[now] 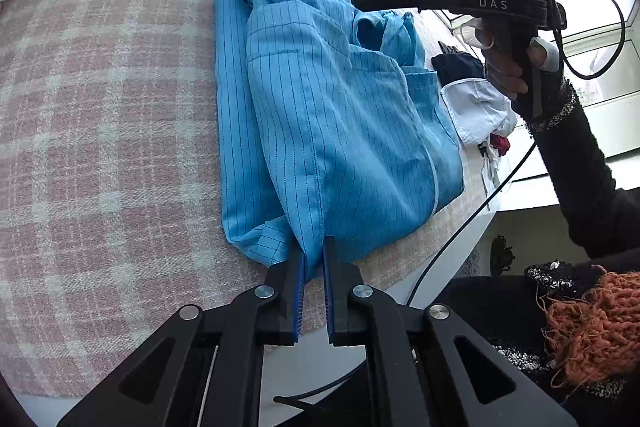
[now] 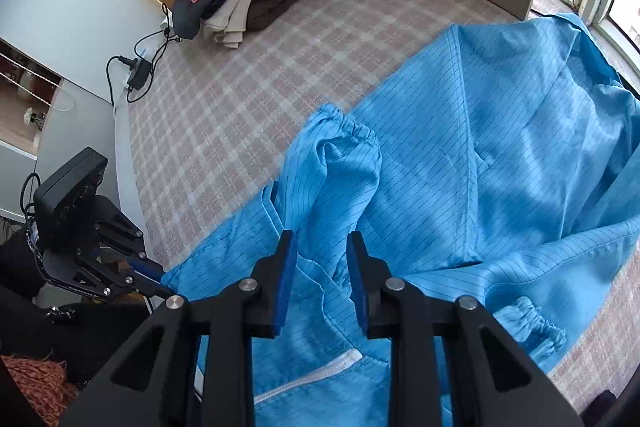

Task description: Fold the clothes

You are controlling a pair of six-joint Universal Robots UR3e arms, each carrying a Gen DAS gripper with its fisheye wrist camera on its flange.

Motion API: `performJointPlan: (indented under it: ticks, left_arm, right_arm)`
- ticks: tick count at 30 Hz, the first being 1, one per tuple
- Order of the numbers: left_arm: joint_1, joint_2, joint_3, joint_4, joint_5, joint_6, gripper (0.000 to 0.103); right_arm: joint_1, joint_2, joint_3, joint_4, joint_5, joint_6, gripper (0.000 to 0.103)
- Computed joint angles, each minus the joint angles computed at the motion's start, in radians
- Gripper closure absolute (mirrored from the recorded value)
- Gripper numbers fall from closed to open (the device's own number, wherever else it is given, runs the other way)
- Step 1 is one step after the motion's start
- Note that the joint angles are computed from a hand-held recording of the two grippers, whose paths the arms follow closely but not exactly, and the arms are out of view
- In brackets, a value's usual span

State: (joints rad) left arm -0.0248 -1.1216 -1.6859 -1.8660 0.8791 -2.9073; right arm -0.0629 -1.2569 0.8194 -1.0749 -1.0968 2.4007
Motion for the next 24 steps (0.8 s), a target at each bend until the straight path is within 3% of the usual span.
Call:
performJointPlan:
  ticks: [5,6,7,9,13,15,17,18,24]
  left_arm:
    - [-0.118,-0.095,0.035,0.104,0.053,-0.064,0.096]
    - [-0.131,-0.099,0.030,0.114,0.061,-0.071,0.098]
    - [-0.137,-0.100,0.022,0.121,0.066,-0.074,0.100]
    - [-0.129,-0.087,0.008,0.113,0.067,-0.069,0.099]
    - [-0.105,-0.062,-0.024,0.103,0.052,-0.063,0.099]
    - [-0.103,-0.062,-0.027,0.104,0.051,-0.064,0.099]
    - [-0.111,-0.073,-0.016,0.105,0.059,-0.067,0.099]
    - [-0.116,-0.080,-0.009,0.104,0.064,-0.068,0.099]
    - [-0.114,-0.096,0.010,0.067,0.064,-0.061,0.099]
  right_arm:
    - [0.124,0.172,-0.181,-0.020,-0.050,0.095,0.075]
    - [0.148,0.190,-0.186,-0.046,-0.074,0.114,0.094]
    - [0.157,0.185,-0.163,-0.075,-0.097,0.127,0.101]
    - [0.120,0.152,-0.128,-0.065,-0.062,0.101,0.101]
    - [-0.052,0.122,-0.194,0.146,0.056,-0.037,0.101]
    - [-0.064,0.080,-0.095,0.043,-0.033,-0.025,0.099]
    - [-0.039,0.057,0.003,-0.078,-0.149,0.030,0.089]
    - [-0.036,0.064,0.011,-0.082,-0.159,0.048,0.088]
    - [-0.068,0.086,-0.054,0.023,-0.009,0.030,0.090]
